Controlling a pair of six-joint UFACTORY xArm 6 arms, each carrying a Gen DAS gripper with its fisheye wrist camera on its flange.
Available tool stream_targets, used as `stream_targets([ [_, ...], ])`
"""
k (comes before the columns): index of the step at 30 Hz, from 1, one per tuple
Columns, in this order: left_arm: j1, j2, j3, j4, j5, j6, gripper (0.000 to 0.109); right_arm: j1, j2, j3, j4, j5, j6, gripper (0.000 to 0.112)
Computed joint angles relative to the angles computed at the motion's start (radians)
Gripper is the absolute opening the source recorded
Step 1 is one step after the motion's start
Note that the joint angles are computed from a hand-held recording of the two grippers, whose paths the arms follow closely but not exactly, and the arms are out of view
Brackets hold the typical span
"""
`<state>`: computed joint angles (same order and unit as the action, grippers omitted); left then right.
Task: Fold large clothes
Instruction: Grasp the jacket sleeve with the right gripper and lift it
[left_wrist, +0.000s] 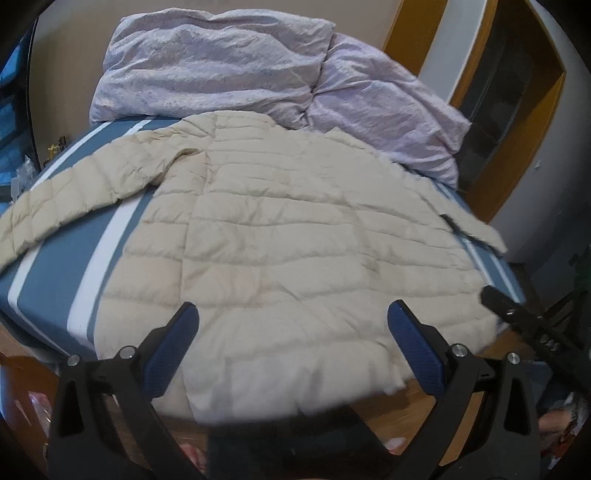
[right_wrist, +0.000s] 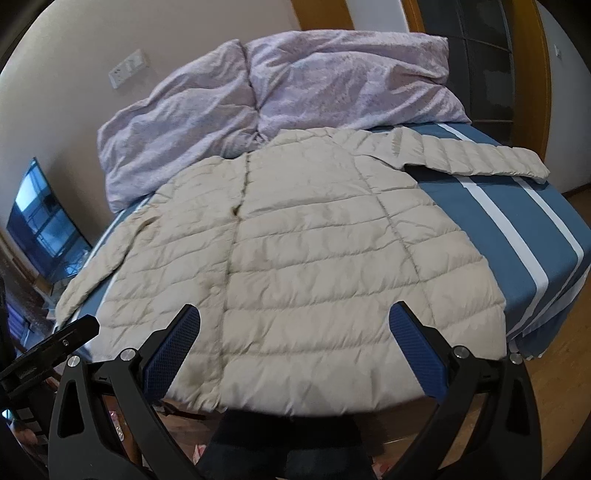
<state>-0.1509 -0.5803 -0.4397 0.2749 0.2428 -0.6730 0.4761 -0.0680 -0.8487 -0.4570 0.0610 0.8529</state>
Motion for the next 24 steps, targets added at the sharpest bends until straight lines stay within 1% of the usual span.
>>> stream_targets([
  [2, 0.023, 0.068, -0.045, 0.034, 0.000, -0.004, 0.101, -0.012, 0.032, -0.040, 0.001, 0.030, 0.000, 0.102],
  [5, 0.056, 0.172, -0.122, 0.123, 0.007, -0.043, 0.101, -0.037, 0.089, -0.108, 0.055, 0.072, -0.049, 0.102],
  [7, 0.075, 0.240, -0.176, 0.149, 0.015, -0.043, 0.101, -0.055, 0.123, -0.154, 0.103, 0.109, -0.090, 0.102],
  [9, 0.089, 0.293, -0.224, 0.183, 0.027, -0.056, 0.101, -0.081, 0.158, -0.207, 0.118, 0.154, -0.105, 0.102],
  [12, 0.113, 0.382, -0.313, 0.315, 0.060, -0.149, 0.101, -0.126, 0.217, -0.287, 0.098, 0.208, -0.086, 0.102],
  [13, 0.121, 0.422, -0.356, 0.380, 0.083, -0.199, 0.101, -0.143, 0.238, -0.315, 0.100, 0.226, -0.081, 0.102],
  [15, 0.129, 0.469, -0.407, 0.437, 0.118, -0.243, 0.101, -0.174, 0.286, -0.376, 0.151, 0.268, -0.110, 0.102],
  [17, 0.136, 0.524, -0.462, 0.491, 0.154, -0.285, 0.101, -0.211, 0.345, -0.456, 0.243, 0.335, -0.159, 0.102],
  [18, 0.138, 0.547, -0.485, 0.506, 0.174, -0.298, 0.101, -0.226, 0.367, -0.486, 0.267, 0.365, -0.161, 0.102],
  [20, 0.141, 0.596, -0.527, 0.527, 0.206, -0.317, 0.101, -0.271, 0.412, -0.544, 0.309, 0.405, -0.142, 0.102],
  [22, 0.148, 0.630, -0.542, 0.514, 0.200, -0.307, 0.101, -0.309, 0.439, -0.578, 0.298, 0.425, -0.086, 0.102],
  [24, 0.149, 0.643, -0.544, 0.549, 0.190, -0.337, 0.101, -0.349, 0.460, -0.603, 0.296, 0.430, -0.036, 0.102],
])
